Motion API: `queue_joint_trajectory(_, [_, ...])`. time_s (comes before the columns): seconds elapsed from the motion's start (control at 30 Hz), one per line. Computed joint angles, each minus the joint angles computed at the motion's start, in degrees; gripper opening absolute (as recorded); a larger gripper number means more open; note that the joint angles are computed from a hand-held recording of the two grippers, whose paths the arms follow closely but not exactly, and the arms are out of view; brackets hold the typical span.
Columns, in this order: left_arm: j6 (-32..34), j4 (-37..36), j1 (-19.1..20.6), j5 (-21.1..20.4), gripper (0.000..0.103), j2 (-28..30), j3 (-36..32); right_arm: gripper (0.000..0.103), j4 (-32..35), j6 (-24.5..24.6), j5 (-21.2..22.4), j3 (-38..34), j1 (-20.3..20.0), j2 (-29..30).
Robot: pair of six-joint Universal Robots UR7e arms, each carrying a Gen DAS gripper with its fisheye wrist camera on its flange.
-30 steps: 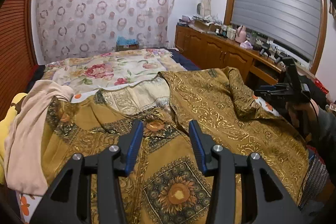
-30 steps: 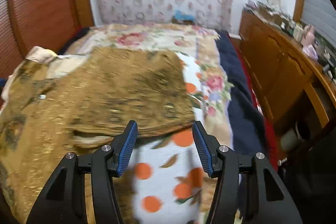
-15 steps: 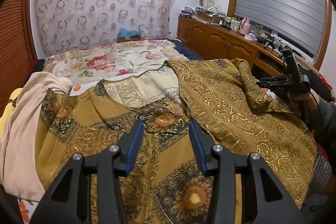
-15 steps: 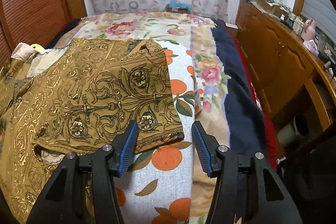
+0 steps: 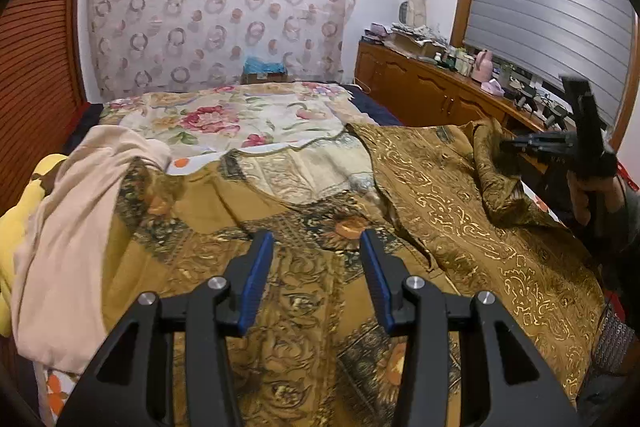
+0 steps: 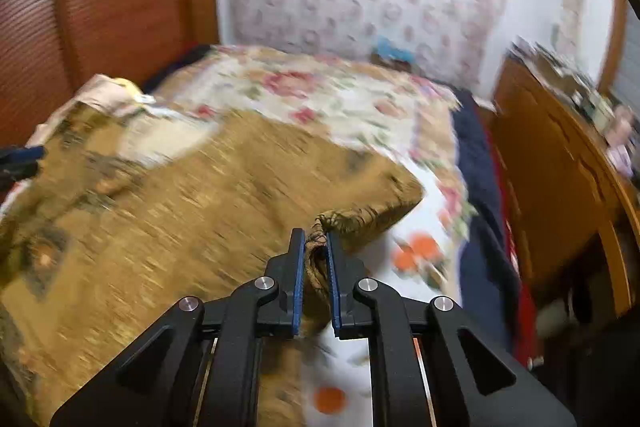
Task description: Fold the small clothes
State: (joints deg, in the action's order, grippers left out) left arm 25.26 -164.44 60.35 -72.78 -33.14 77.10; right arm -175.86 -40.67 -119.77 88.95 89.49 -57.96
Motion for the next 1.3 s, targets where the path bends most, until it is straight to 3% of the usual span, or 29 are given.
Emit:
queue_joint_trajectory(0.1, [-0.39, -0.93, 0.22, -0.17, 0.044, -0.95, 1.20, 0.008, 0.87, -2.47, 2.13, -2.09, 2.21, 1.72])
queue_joint_trajectory(0.3, [-0.53, -2.35, 0.25, -0.16, 0.044, -2.18, 2.86, 0.008, 8.91, -1.56, 7.62, -6.73, 4.60, 4.58])
queue_joint_trajectory(0.37, [-0.67, -2.47, 0.35, -0.36, 0.044, -2.49, 3.05, 0.025, 7.91, -2.37, 6.65, -7.77, 5.30, 6.32])
queue_joint_trajectory(0.4, [-0.74, -2.61, 0.38, -0.31, 0.044, -2.57, 3.10, 0.042, 7.76, -2.51, 5.80, -8.43, 5.37, 6.99])
queue_joint_trajectory(0.67, [-0.39, -1.62, 1.13, 1.61, 0.044, -1.88, 0.57, 0.051, 6.08, -0.92, 1.80, -9.10, 2.77, 7.48])
queue_joint_trajectory(0.73, [-0.01, -0.82, 1.38, 3.00, 0.044, -1.25, -0.84, 0.059, 5.47, -0.89, -0.66, -9.39, 1.74, 7.89])
queue_joint_trajectory(0.93, [1.27, 1.47, 2.51, 7.54, 0.044, 1.23, -6.37, 0.062, 6.44, 1.63, -4.49, -11.96, -1.21, 8.97])
queue_joint_trajectory(1.3, [-0.26, 10.14, 5.07, 11.81, 0.044, 6.62, -18.43, 0.062, 10.30, 4.77, -3.81, -15.54, -3.37, 10.27])
